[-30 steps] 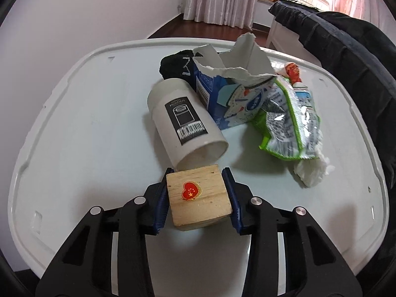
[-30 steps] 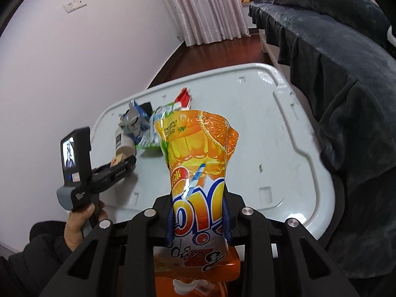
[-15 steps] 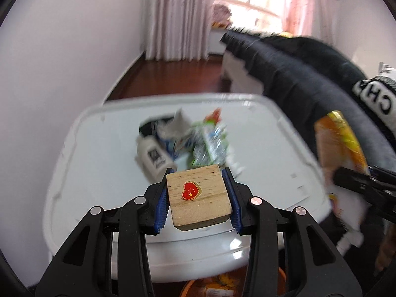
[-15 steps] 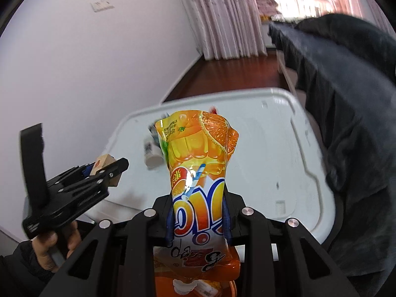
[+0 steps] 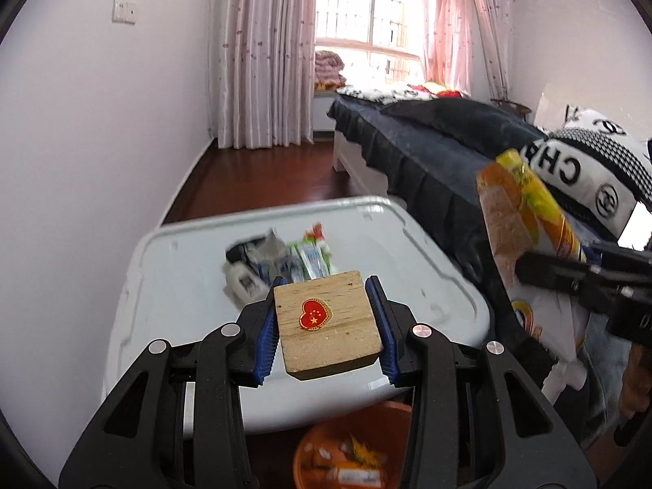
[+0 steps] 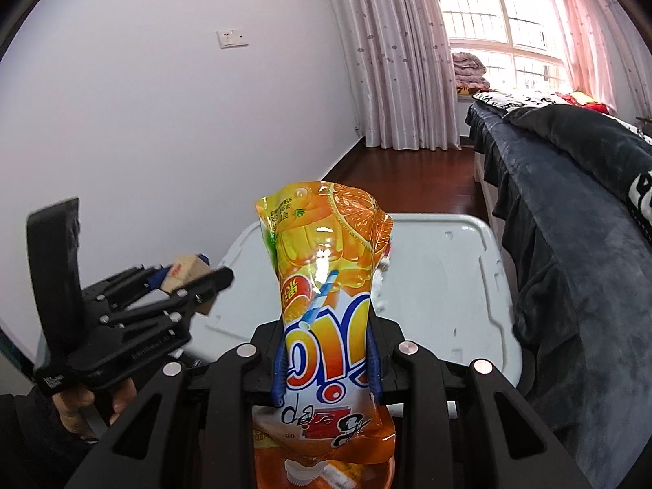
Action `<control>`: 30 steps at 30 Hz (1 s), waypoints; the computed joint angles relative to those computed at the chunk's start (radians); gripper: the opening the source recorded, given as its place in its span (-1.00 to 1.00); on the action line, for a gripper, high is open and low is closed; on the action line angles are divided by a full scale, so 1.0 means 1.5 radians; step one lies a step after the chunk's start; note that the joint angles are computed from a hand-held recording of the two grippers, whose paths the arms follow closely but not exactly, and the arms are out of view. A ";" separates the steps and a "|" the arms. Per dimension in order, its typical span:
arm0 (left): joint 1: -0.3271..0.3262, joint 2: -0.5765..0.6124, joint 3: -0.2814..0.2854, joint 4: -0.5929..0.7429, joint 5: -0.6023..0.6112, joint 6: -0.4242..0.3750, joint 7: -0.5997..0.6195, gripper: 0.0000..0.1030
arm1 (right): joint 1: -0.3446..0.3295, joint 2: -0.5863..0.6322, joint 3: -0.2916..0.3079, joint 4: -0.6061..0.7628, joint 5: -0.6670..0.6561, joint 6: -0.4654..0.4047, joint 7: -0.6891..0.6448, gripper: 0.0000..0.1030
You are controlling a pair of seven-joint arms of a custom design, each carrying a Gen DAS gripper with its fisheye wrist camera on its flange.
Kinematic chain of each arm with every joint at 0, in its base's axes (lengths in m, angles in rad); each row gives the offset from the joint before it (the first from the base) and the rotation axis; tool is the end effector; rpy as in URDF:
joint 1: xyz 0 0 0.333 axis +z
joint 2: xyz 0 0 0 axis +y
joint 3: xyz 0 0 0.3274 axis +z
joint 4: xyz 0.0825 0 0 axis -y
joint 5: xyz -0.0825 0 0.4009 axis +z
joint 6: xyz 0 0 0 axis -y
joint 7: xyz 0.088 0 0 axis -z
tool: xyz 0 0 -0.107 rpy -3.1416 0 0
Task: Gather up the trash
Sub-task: 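Carry the pouch and wooden block over the orange bucket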
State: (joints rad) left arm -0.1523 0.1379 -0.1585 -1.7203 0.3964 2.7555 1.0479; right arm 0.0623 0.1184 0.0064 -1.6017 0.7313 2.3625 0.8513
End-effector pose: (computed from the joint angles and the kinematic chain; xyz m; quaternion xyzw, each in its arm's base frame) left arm 0.6368 -0.2139 0.6118 -0.6086 0.6545 -0.3493 0.2815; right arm 0.6622 0.0537 0.6405 -0.7572 0.4879 -0.1225 0.4167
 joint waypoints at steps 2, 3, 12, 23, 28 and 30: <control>0.001 -0.020 -0.005 -0.040 -0.011 0.002 0.007 -0.24 | 0.001 -0.019 -0.001 -0.030 -0.002 0.005 -0.002 -0.43; 0.001 -0.027 -0.007 -0.056 -0.016 0.004 0.011 -0.24 | 0.002 -0.028 -0.002 -0.046 -0.003 0.007 -0.001 -0.43; 0.000 -0.046 -0.020 -0.146 -0.095 -0.018 0.049 -0.24 | 0.015 -0.051 -0.011 -0.136 -0.050 -0.011 0.054 -0.43; -0.008 -0.018 -0.022 -0.162 -0.115 -0.069 0.066 -0.24 | 0.022 -0.006 -0.009 -0.158 -0.128 -0.072 0.120 -0.43; -0.005 0.021 -0.023 -0.135 -0.136 -0.125 0.072 -0.24 | 0.022 0.015 -0.007 -0.155 -0.160 -0.086 0.137 -0.42; -0.003 0.031 -0.024 -0.126 -0.146 -0.145 0.076 -0.24 | 0.022 0.024 -0.007 -0.149 -0.168 -0.092 0.145 -0.42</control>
